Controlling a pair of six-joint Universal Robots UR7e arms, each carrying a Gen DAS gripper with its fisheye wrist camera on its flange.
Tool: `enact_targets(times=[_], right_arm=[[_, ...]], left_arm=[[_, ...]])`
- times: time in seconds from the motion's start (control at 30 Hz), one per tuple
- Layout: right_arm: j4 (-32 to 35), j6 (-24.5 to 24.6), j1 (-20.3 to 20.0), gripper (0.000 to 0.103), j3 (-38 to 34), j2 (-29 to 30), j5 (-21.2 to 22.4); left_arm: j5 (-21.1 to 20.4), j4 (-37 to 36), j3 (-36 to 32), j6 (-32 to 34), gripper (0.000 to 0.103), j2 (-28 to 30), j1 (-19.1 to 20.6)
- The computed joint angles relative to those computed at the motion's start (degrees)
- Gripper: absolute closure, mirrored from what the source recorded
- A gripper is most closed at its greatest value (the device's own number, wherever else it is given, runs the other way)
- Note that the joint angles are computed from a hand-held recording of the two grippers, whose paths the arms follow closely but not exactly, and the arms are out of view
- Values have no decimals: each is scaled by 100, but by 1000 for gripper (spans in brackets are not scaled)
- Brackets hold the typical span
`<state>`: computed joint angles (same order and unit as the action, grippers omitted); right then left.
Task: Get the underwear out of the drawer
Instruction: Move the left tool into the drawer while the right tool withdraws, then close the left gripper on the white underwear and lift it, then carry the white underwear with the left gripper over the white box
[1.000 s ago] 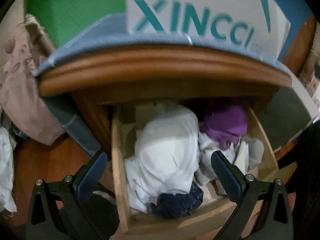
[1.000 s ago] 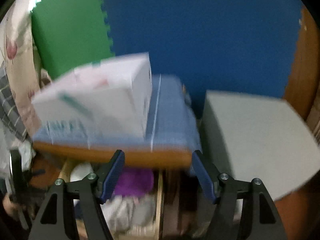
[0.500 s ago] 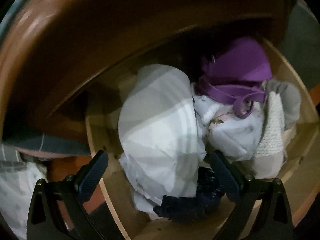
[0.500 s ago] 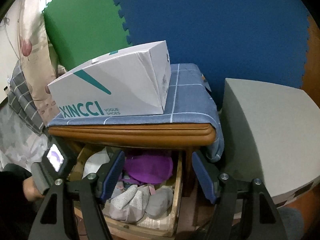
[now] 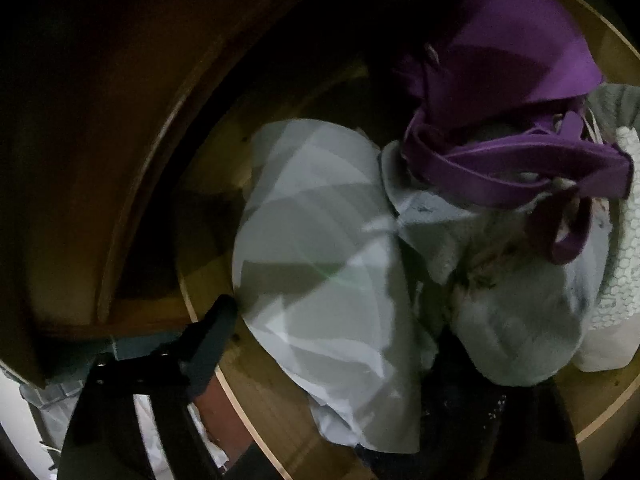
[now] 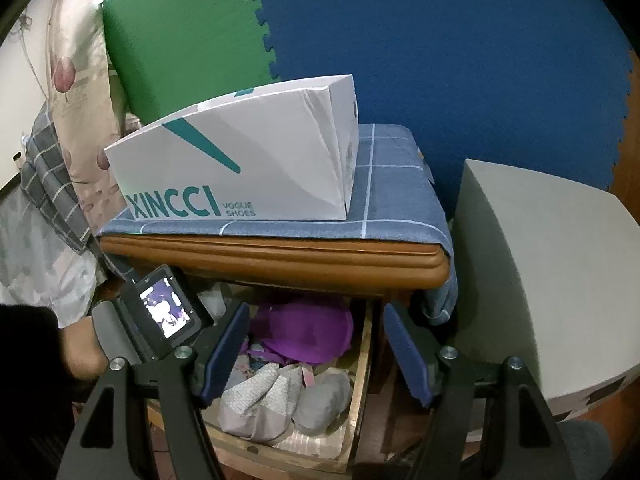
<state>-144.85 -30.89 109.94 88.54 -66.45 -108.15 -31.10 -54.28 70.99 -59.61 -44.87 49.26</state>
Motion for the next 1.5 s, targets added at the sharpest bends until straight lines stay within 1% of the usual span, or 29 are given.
enact_targets(times=[0.07, 0.1, 0.13, 0.2, 0.23, 0.3, 0.33, 0.4, 0.47, 0.57, 0.67, 0.77, 0.9, 0.93, 1.07, 1.23, 1.3, 1.5], right_arm=[[16, -16, 3, 32, -3, 9, -24], [24, -25, 7, 32, -7, 16, -35], [26, -41, 10, 32, -6, 18, -41], [11, -76, 13, 32, 14, 9, -44], [7, -82, 18, 32, 22, 8, -57], [-2, -100, 20, 32, 25, 17, -84], [-1, -107, 24, 32, 27, 20, -89], [-3, -126, 31, 32, 31, 25, -104], [-8, -162, 39, 32, 47, 25, -130], [14, -176, 49, 32, 45, 39, -159], [34, -196, 58, 32, 36, 55, -199], [31, -219, 65, 32, 36, 66, -233], [35, -262, 72, 32, 41, 74, -266], [35, -274, 74, 32, 41, 78, -275], [69, -337, 96, 32, 36, 106, -353], [58, -467, 134, 32, 61, 140, -455], [52, -536, 151, 32, 68, 153, -501], [54, -662, 182, 32, 87, 174, -592]], left_arm=[[-32, 31, -2, -46, 33, -6, -9], [-54, -34, 41, -28, 38, -46, -13], [-73, -102, 80, -13, 42, -78, -21], [-64, -200, 213, 5, 55, -174, -37], [-57, -189, 229, -24, 57, -185, -57], [-64, -270, 343, -9, 67, -260, -94], [-48, -286, 398, -16, 68, -298, -119], [-30, -377, 516, -29, 78, -385, -168], [-107, -643, 663, 62, 83, -499, -208], [-91, -961, 930, 75, 89, -777, -330], [-39, -1381, 1242, 17, 90, -1139, -481], [-54, -2045, 1790, 69, 91, -1609, -621], [124, -2492, 2188, -75, 91, -2078, -894], [165, -2731, 2257, -56, 91, -2118, -952], [262, -2941, 2348, -239, 91, -2318, -1201], [318, -3095, 2378, -632, 92, -2350, -1604], [364, -3323, 2396, -583, 92, -2348, -1685], [568, -3502, 2318, -526, 93, -2503, -2025]])
